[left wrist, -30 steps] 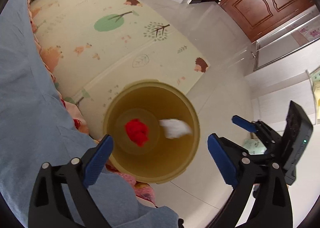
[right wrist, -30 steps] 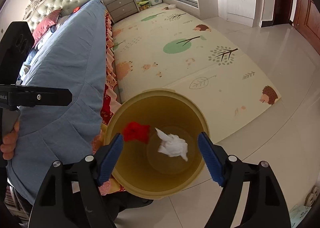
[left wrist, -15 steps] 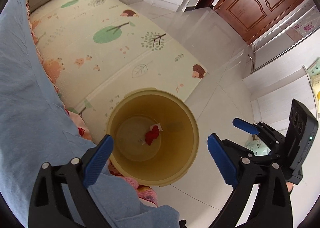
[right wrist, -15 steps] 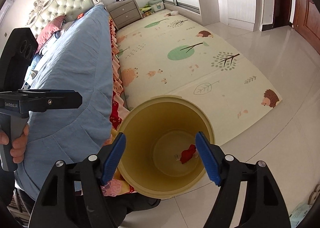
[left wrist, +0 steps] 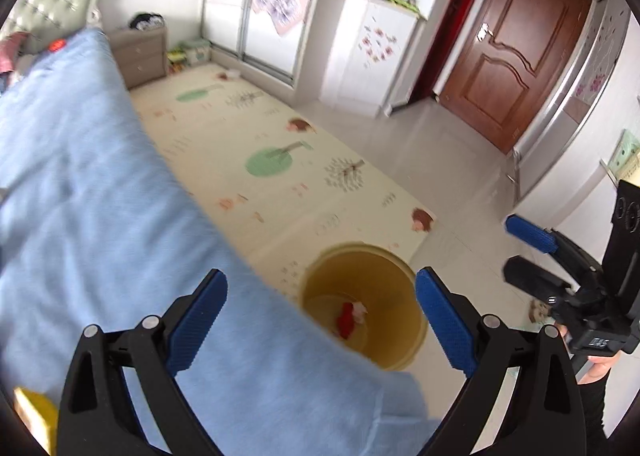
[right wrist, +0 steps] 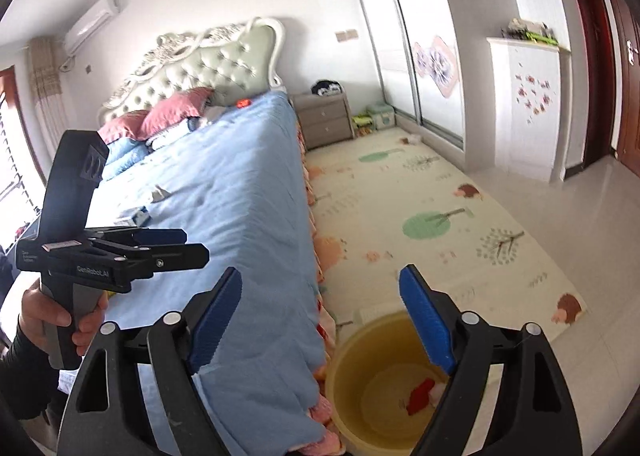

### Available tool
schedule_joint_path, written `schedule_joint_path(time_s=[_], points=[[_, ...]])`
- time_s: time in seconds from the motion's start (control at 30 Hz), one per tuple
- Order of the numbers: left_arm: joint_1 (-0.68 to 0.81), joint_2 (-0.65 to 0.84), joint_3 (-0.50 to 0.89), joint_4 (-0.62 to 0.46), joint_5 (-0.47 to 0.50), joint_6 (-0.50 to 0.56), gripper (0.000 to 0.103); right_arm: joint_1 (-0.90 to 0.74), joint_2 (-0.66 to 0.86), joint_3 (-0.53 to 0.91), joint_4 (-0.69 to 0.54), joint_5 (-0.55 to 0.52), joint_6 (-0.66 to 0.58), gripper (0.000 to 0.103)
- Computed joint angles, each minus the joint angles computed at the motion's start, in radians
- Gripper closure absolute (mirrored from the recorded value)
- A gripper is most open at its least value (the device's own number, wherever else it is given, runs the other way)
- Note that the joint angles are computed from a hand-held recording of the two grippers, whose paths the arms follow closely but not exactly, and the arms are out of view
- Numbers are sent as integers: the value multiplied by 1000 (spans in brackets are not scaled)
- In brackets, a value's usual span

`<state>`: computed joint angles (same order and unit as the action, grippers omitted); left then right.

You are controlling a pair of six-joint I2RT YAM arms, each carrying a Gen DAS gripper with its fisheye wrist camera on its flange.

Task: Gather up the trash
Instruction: 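Move both tools back over the bed toward the white foam block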

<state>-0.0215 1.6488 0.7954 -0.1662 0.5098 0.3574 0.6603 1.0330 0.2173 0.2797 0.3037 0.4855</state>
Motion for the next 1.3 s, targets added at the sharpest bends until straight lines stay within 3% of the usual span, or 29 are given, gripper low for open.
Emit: schedule_joint_path(time_s=[0.13, 0.2, 0.27, 0.47, 0.63, 0.83, 1.3], points=[[249, -124, -61, -26, 95, 124, 7, 233, 131, 69, 181, 207, -52, 14], [379, -157, -59, -51, 147, 190, 6, 308, 217, 127, 248, 249, -92, 11], [511, -180, -55, -59, 195, 247, 5, 371, 314, 203, 290, 270, -120, 10], [874, -131, 35, -111, 363, 410, 4, 453, 568, 447, 377, 197, -185, 8], [1066, 31, 214, -175, 411, 488, 4, 508, 763, 687, 343, 128, -179, 8], [1193, 230, 441, -254, 421, 526, 4, 563, 951, 965, 258, 73, -169, 8], [1316, 577, 817, -368, 393, 569, 4, 637, 1267, 1500, 4, 13, -149, 8]])
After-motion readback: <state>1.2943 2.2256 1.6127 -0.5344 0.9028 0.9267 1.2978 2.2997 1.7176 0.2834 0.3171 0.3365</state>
